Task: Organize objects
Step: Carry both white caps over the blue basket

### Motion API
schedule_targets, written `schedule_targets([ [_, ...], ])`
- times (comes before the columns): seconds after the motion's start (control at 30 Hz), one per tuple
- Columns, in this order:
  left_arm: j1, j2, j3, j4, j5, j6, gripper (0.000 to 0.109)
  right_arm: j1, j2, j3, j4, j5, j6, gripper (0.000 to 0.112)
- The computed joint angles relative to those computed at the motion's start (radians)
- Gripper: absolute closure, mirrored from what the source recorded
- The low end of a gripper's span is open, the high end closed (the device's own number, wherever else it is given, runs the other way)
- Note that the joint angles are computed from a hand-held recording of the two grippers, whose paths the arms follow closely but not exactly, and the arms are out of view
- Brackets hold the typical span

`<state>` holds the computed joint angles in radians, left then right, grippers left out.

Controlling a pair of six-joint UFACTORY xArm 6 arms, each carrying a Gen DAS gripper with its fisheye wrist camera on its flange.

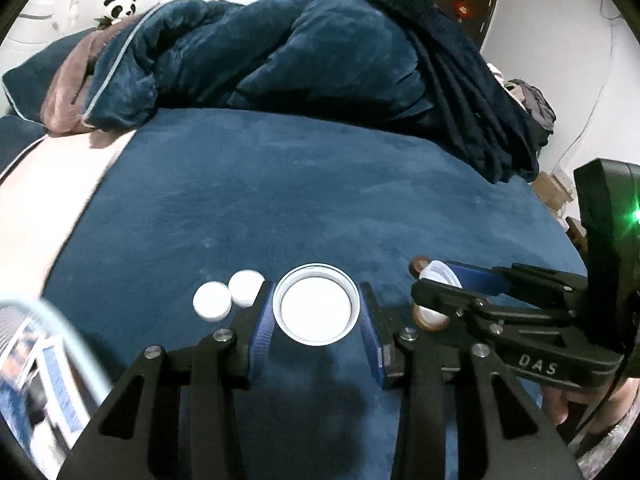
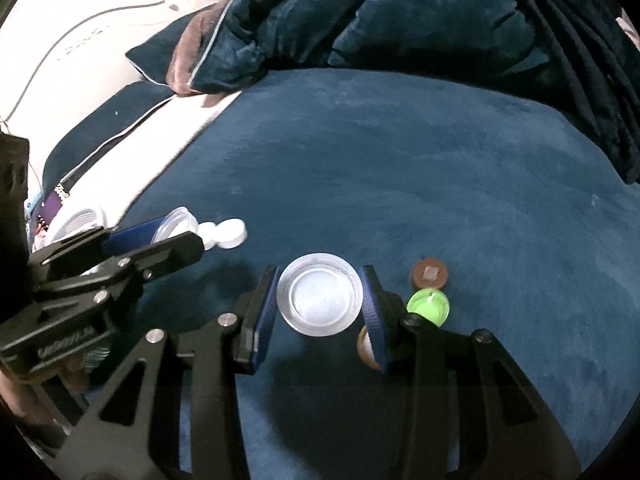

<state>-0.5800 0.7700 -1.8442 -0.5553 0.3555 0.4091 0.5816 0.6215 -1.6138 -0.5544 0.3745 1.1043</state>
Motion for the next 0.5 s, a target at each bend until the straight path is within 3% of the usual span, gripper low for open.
schedule_targets([
  [0.07,-0.007,-0.094,0.136,0.010,-0.049,-0.011,0.067,0.016,-0.029,0.032,-0.023,-0.003,0.053,0.071],
  [0.27,-0.018,-0.309,0.436,-0.131,-0.172,0.077,0.067,0.069,-0.064,0.049,-0.065,0.007,0.161,0.071],
  [0.5,0.018,-0.516,0.673,-0.244,-0.259,0.150,0.067,0.135,0.010,-0.085,-0.011,-0.013,0.102,0.071],
])
